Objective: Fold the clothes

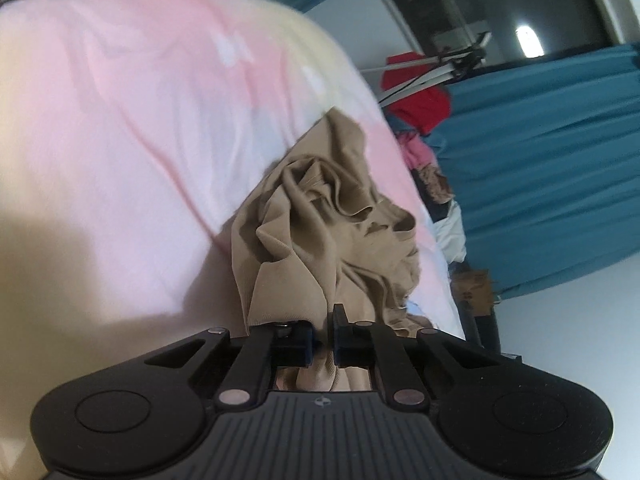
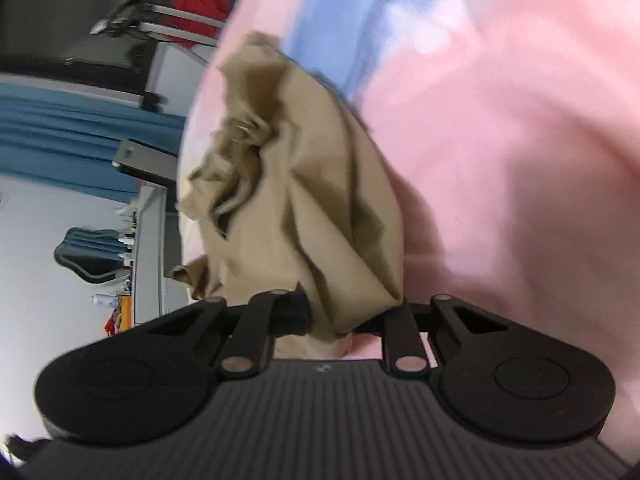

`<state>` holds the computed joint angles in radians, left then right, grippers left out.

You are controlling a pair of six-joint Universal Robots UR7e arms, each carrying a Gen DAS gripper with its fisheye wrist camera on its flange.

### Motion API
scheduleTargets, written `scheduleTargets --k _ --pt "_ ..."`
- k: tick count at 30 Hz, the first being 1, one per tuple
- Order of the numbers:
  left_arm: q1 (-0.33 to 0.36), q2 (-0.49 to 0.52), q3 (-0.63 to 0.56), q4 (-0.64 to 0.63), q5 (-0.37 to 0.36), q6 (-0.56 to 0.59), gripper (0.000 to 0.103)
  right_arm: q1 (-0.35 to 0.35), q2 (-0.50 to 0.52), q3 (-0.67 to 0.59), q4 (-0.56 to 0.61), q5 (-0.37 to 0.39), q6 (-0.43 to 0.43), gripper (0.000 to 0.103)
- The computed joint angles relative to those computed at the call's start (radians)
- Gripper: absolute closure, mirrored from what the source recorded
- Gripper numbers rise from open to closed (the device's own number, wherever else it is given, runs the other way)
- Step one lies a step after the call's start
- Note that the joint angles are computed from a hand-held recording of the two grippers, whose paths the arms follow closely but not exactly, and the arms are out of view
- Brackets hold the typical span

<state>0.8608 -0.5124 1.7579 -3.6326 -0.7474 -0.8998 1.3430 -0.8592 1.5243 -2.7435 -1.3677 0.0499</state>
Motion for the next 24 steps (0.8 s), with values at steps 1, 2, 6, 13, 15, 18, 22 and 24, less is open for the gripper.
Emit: scheduleTargets --k 1,2,6,13,15,18,22,24 --pt "-0.006 0.001 -0.001 -0.010 0.008 0.018 0.094 0.001 -0.006 0.014 -0.034 0.013 -0.023 0.087" --pt "-0.014 0.003 -0.003 -0.033 0.010 0.047 0.094 0.003 -0.014 0.025 -0.056 0.029 -0.035 0.087" --pt "-0.059 -0.002 -0.019 -0.089 0.037 0.154 0.095 0.013 -0.053 0.054 -0.122 0.070 -0.073 0.088" --pt "-0.176 -0.034 0.018 -0.106 0.111 0.167 0.095 0.020 -0.184 0.131 -0.123 0.127 -0.113 0.088" --pt "-0.228 -0.042 0.068 -0.123 0.150 0.091 0.095 0.006 -0.249 0.179 -0.073 0.138 -0.119 0.088" --pt "-0.313 -0.054 0.149 -0.116 0.224 -0.037 0.094 -0.028 -0.358 0.257 0.028 0.167 -0.132 0.088" --pt "-0.365 -0.078 0.190 -0.062 0.271 -0.130 0.094 -0.042 -0.431 0.312 0.055 0.186 -0.182 0.087" --pt "-0.355 -0.077 0.166 -0.044 0.271 -0.113 0.094 -0.025 -0.403 0.285 0.034 0.162 -0.177 0.087"
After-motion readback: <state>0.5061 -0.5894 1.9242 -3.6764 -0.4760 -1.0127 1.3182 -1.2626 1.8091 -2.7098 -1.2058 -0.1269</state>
